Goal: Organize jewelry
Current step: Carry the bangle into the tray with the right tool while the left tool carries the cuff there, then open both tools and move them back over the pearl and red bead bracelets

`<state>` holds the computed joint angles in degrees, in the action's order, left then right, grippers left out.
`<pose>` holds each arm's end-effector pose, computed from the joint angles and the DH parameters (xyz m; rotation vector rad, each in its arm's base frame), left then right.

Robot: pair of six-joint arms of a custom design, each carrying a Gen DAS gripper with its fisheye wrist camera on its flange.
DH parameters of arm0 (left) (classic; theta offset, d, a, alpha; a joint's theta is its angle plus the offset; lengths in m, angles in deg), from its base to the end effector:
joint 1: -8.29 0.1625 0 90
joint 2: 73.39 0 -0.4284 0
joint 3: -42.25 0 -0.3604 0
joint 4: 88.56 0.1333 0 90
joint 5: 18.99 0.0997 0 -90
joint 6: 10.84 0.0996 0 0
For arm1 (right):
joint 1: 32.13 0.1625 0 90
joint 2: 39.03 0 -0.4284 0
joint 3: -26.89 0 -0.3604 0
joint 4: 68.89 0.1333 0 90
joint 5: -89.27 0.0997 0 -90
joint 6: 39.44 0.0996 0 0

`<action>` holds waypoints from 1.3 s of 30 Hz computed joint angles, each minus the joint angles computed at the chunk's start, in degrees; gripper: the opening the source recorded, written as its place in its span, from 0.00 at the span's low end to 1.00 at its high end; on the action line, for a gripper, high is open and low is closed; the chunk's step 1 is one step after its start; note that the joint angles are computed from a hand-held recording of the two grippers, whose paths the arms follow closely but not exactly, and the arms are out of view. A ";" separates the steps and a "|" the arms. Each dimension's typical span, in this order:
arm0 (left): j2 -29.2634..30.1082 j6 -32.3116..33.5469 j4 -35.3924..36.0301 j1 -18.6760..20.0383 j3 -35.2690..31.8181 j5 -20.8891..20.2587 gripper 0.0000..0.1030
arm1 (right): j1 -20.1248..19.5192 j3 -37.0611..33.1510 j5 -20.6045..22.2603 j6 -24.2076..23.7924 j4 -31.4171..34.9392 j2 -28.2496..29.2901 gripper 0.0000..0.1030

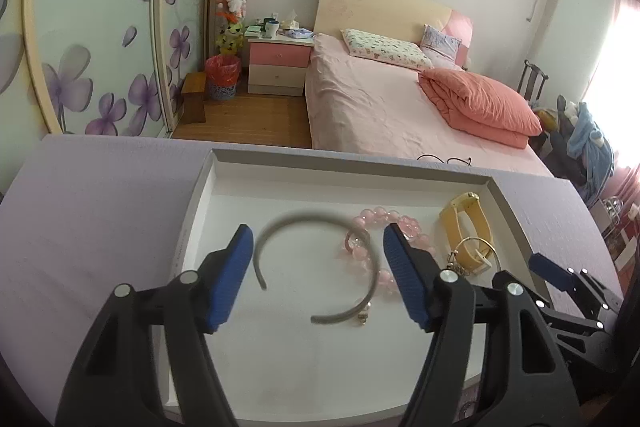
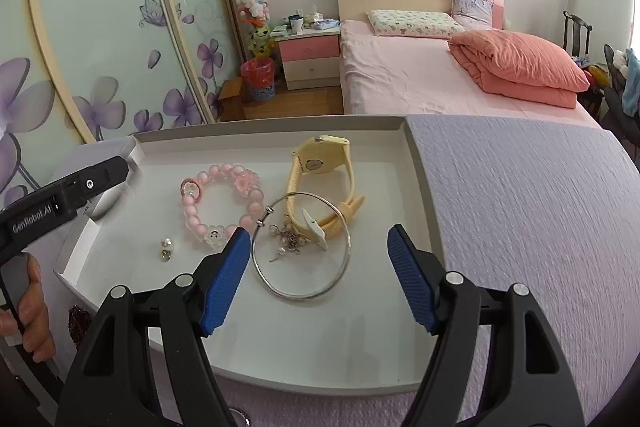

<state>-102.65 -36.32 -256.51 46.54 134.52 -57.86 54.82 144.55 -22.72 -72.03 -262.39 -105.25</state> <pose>-0.3797 -0.5678 0.0161 0.4023 2.3925 -0.9710 0.0676 -0.5359 0.2946 0.3830 -2.3265 0.9518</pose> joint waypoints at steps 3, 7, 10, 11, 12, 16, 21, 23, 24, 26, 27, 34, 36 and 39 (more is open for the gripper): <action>-1.09 -0.48 -1.24 -0.52 1.41 1.20 0.71 | -0.06 0.66 0.11 0.63 -0.26 -0.97 0.70; -3.89 -0.62 -2.88 -2.16 4.76 3.24 0.72 | 0.10 1.96 0.23 1.27 -0.77 -2.66 0.70; -6.47 -1.06 -3.71 -4.05 8.30 5.73 0.76 | 0.58 3.92 0.45 1.40 -1.96 -4.51 0.70; -7.59 -1.51 -3.91 -4.82 9.90 6.79 0.76 | 0.69 4.46 0.56 1.51 -2.24 -4.98 0.70; -8.79 -2.29 -3.76 -5.56 11.49 7.64 0.76 | 0.88 5.19 0.64 1.72 -2.45 -5.71 0.70; -13.52 -6.34 -2.84 -8.43 18.14 10.11 0.81 | 1.60 8.06 0.52 1.90 -3.91 -8.43 0.70; -18.96 -13.14 -0.68 -12.54 27.18 11.51 0.88 | 0.79 12.52 1.26 2.40 -5.85 -12.02 0.70; -20.63 -15.74 0.03 -13.70 30.02 11.35 0.90 | -0.61 14.44 1.73 3.18 -6.55 -13.45 0.70; -21.66 -17.81 0.83 -14.40 31.85 11.15 0.90 | -1.37 15.19 1.87 3.47 -6.73 -13.96 0.70; -22.99 -20.54 2.43 -15.10 33.95 10.72 0.90 | -3.20 16.55 1.87 3.62 -7.21 -14.75 0.70; -23.67 -22.49 3.55 -15.59 35.25 10.49 0.90 | -3.92 17.22 1.51 3.51 -7.92 -14.77 0.70; -23.91 -28.21 6.45 -16.79 38.91 9.10 0.90 | -7.01 20.46 -0.57 2.25 -10.54 -14.09 0.62; -23.57 -28.97 7.59 -16.99 39.17 8.75 0.90 | -7.12 20.70 -1.10 1.88 -10.49 -13.94 0.57; -22.78 -29.53 8.51 -17.50 39.48 8.18 0.90 | -6.85 20.94 -1.94 0.86 -10.72 -13.46 0.55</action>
